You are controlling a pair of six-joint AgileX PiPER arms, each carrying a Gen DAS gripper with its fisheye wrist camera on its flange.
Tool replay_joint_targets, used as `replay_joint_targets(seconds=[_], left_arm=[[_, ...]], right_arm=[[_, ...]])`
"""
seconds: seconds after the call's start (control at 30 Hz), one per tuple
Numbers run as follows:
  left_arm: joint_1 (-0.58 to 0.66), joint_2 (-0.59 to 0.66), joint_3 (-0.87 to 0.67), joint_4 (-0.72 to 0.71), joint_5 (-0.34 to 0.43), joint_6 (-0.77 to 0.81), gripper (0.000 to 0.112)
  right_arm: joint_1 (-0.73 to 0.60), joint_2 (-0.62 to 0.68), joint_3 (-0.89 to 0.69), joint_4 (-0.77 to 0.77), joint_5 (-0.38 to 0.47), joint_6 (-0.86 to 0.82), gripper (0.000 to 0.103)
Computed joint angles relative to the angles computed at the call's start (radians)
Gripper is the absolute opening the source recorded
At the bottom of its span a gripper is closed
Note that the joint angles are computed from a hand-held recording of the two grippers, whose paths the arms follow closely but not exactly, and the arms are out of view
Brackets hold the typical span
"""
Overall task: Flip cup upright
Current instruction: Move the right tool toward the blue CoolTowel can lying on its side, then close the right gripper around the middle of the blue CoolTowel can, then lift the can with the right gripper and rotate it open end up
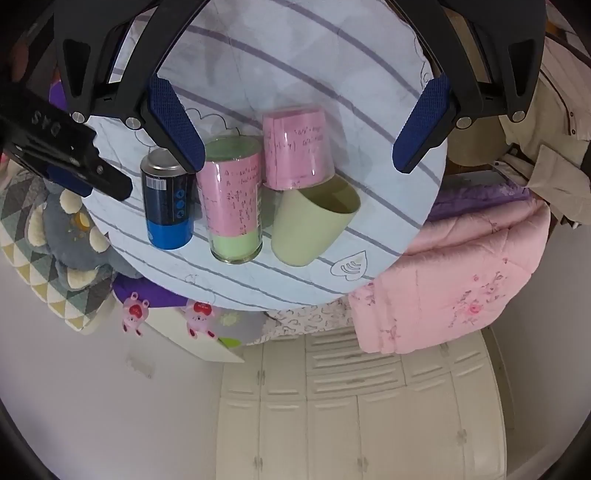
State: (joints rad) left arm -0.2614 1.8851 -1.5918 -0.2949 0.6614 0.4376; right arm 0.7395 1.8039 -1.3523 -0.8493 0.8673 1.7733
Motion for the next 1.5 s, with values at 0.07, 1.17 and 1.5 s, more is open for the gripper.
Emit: replay_joint_targets(seconds=[0.07, 1.17, 1.5], left_arm=[[-0.008, 0.023, -0.029, 0.021, 0.008, -0.018, 0.103], [-0.023, 0.043, -0.063, 0.077, 0.047, -0.090, 0.103], [-0.057, -0.062, 0.060, 0.084, 0.044, -0.107, 0.103]], right_arm=[[-0.035, 0.019, -0.030, 0.060, -0.002, -0.041, 0.082], [-0.187, 0.003, 0.137, 0.338, -0.392, -0.187, 0.071], [-0.093, -0.074, 0.240, 0.344, -0.400, -0.159, 0.071]])
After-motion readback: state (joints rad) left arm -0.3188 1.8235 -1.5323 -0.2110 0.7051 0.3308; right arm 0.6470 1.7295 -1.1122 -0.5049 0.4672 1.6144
